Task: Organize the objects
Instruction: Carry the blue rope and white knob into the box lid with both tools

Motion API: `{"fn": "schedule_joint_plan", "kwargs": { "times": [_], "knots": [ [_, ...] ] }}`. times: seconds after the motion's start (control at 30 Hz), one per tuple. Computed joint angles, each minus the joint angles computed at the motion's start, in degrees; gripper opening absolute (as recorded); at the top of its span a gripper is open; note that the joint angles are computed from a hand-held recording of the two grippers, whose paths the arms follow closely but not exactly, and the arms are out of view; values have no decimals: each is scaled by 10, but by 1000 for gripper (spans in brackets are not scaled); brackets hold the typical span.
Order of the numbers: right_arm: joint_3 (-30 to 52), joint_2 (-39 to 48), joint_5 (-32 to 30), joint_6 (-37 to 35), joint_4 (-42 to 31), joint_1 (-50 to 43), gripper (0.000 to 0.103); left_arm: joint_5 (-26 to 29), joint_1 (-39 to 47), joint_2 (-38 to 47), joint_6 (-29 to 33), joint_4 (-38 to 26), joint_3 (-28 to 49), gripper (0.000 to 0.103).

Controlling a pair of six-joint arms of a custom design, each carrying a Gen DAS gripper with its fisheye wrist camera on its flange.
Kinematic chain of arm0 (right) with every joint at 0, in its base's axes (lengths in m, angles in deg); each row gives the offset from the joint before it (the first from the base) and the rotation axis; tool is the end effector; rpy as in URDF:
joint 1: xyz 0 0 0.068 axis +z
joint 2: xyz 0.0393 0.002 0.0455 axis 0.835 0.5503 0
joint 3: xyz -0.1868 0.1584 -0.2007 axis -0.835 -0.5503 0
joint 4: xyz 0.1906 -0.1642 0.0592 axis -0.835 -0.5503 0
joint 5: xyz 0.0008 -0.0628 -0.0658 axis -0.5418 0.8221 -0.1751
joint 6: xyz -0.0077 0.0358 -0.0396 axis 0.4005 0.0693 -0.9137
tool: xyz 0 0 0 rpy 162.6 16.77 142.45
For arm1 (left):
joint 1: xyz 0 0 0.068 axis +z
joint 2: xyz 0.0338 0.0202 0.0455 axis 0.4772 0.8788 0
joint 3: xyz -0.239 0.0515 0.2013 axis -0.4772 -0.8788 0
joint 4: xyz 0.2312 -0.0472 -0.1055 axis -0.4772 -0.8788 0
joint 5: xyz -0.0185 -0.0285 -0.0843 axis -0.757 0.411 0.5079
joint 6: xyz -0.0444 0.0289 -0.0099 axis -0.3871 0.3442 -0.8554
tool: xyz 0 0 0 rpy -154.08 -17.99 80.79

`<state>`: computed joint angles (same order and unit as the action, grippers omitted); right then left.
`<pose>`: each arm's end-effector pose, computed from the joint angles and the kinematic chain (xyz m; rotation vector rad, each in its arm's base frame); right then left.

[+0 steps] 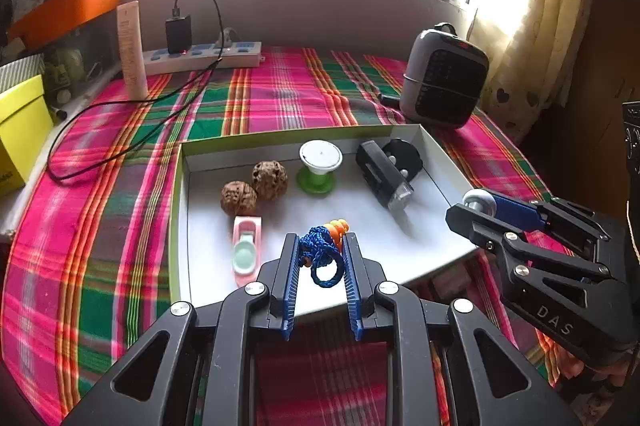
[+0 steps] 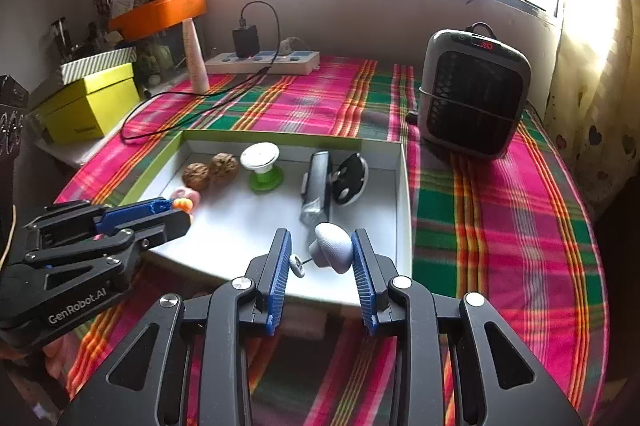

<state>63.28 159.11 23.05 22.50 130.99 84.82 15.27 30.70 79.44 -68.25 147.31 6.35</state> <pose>0.2472 0.1318 0.0609 -0.5100 2.3089 0.2400 0.2152 0.0031 0.0555 -0.0486 2.3751 -0.1878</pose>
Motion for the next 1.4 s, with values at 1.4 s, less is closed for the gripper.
{"fn": "schedule_joint_plan", "kwargs": {
  "times": [1.4],
  "knots": [
    [142,84,16,-80,-108,-16,32,-4,10,58,7,-121,136,19]
  ]
}}
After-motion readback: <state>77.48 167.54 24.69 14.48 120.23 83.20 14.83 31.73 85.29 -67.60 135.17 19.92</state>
